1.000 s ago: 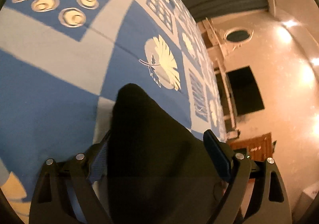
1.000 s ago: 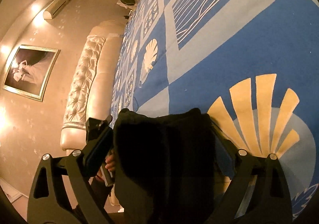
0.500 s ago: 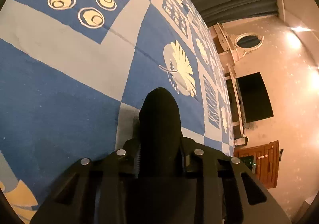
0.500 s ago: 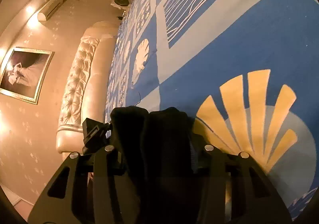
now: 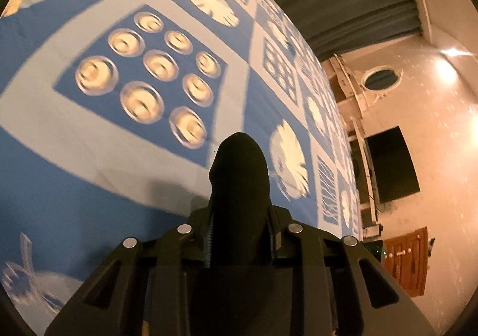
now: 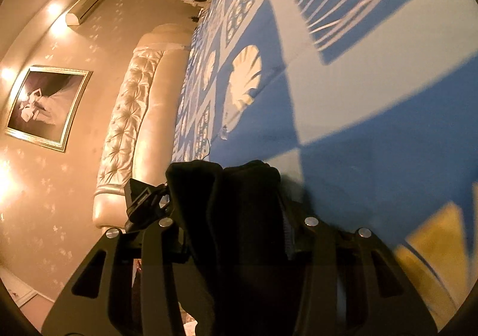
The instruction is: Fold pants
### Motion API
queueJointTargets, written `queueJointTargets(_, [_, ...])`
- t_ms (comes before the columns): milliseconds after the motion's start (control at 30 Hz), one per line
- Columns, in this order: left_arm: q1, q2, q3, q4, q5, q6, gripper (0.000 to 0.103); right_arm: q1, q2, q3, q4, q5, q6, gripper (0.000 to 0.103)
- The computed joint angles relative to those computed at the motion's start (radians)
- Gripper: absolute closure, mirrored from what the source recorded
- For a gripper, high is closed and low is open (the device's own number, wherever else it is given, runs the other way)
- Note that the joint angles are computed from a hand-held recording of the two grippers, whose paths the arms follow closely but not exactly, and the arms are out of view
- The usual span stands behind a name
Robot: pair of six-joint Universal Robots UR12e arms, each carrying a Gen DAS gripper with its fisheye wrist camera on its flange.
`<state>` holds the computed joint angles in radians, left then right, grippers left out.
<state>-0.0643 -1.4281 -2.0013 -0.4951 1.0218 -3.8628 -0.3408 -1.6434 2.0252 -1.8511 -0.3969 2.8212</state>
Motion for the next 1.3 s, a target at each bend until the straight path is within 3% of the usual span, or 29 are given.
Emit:
queueJointTargets(167, [0.035,-0.016,-0.01,-0.009,-0.053,-0.006,0.075,0.023,0.024,0.007,-0.093,0.008,0.084,0.061])
queueJointTargets(267, [0.053,-0.017,-0.042,0.067,-0.112,-0.044,0.067,0.017,0.017,-0.002,-0.023,0.012,0.038,0.054])
queueJointTargets(300, [0.059,-0.012,-0.056,0.102,-0.133,-0.066,0.063,0.013,0.012,-0.003,-0.003,0.015,0.027,0.047])
queueJointTargets(367, [0.079,0.01,-0.091,0.169,-0.185,-0.117,0.056,-0.01,-0.01,-0.001,0.082,0.039,-0.031,0.032])
queueJointTargets(400, [0.088,0.024,-0.105,0.178,-0.203,-0.129,0.045,-0.021,-0.021,-0.001,0.121,0.035,-0.06,0.026])
queueJointTargets(433, [0.104,0.05,-0.134,0.204,-0.24,-0.156,0.039,-0.037,-0.036,0.001,0.166,0.022,-0.096,0.024])
queueJointTargets(500, [0.122,0.089,-0.172,0.227,-0.276,-0.18,0.038,-0.064,-0.064,0.007,0.249,-0.012,-0.158,0.023])
queueJointTargets(700, [0.135,0.249,-0.277,0.134,-0.297,-0.171,0.034,-0.118,-0.107,0.012,0.583,-0.023,-0.403,0.023])
queueJointTargets(833, [0.102,0.274,-0.296,0.161,-0.315,-0.219,0.025,-0.111,-0.127,0.021,0.582,-0.028,-0.411,0.015])
queueJointTargets(1000, [0.044,0.273,-0.275,0.152,-0.21,-0.242,0.02,-0.106,-0.151,0.038,0.553,-0.029,-0.386,0.011])
queueJointTargets(1100, [0.026,0.277,-0.254,0.091,-0.181,-0.238,0.019,-0.12,-0.189,0.075,0.413,-0.042,-0.272,0.012])
queueJointTargets(1167, [0.023,0.289,-0.249,0.024,-0.155,-0.203,0.019,-0.136,-0.206,0.098,0.344,-0.041,-0.217,0.012])
queueJointTargets(1233, [0.048,0.289,-0.281,0.102,-0.2,-0.244,0.019,-0.134,-0.197,0.09,0.365,-0.051,-0.232,0.012])
queueJointTargets(1300, [0.048,0.285,-0.275,0.09,-0.212,-0.228,0.019,-0.117,-0.186,0.07,0.4,-0.092,-0.277,0.012])
